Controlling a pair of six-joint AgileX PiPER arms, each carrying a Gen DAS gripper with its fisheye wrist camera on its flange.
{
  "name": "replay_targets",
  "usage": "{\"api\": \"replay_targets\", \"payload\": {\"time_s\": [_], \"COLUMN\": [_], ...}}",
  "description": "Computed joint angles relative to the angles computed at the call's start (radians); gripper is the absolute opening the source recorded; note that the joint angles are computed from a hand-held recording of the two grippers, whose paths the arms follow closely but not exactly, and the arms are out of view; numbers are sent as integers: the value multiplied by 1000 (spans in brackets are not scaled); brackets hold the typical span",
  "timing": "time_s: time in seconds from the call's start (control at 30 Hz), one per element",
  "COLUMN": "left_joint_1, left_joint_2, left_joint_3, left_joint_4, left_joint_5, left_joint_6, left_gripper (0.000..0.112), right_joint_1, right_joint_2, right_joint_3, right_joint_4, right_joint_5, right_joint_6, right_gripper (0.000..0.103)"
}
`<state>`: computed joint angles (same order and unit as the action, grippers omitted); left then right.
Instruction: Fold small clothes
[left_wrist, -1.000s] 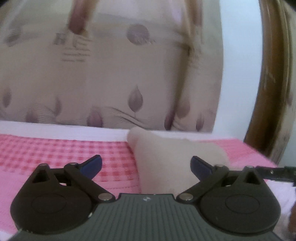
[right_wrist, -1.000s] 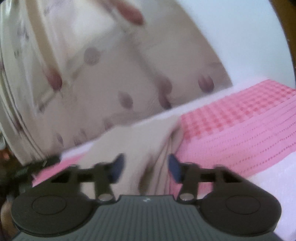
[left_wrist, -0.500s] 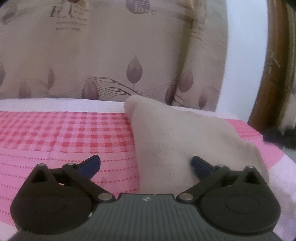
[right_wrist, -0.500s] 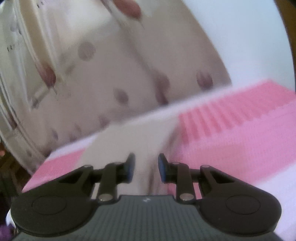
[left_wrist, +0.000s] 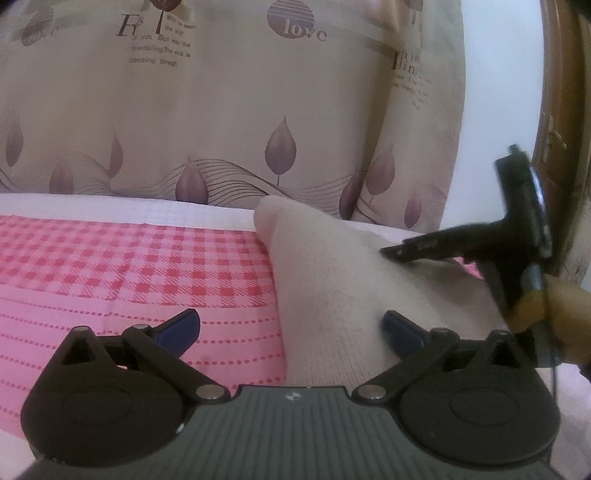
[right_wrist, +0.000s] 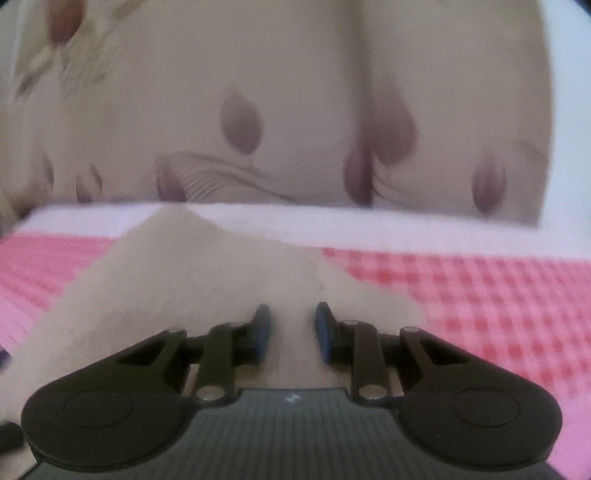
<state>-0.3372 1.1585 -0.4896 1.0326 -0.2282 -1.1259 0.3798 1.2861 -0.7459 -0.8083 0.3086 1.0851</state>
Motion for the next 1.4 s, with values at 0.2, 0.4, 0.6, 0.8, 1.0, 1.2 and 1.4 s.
{"api": "replay_targets", "payload": {"time_s": [0.2,0.4,0.6,0.8,1.0,1.2,1.4], "left_joint_1": [-7,10,10,15,14,2,1], "left_joint_2": [-4,-1,-1,2,2,3,3], "left_joint_3": [2,-1,0,2,0,1,0], "left_joint_4": [-11,47,41,13,18,-21,-22], "left_joint_5": [4,-7,-9,-10,-8,4,8], "left_joint_6": [26,-28,-7,17,17,63,65], "left_gripper": [103,103,103,103,103,103,103], "right_joint_1": [-166,-69,149,141,647,895,862], "right_joint_2": [-127,-380,-436,-468,-602,-375,-414], "right_joint_3": [152,217,355,317,319,331,359], "right_joint_4": [290,194,-260,-179,-291,-377,-400], "right_joint_5": [-234,-118,60,63,516,794,747], "right_joint_6": [-209,-145,329,303,528,633,663], "right_gripper": [27,28,26,27,27,26,26]}}
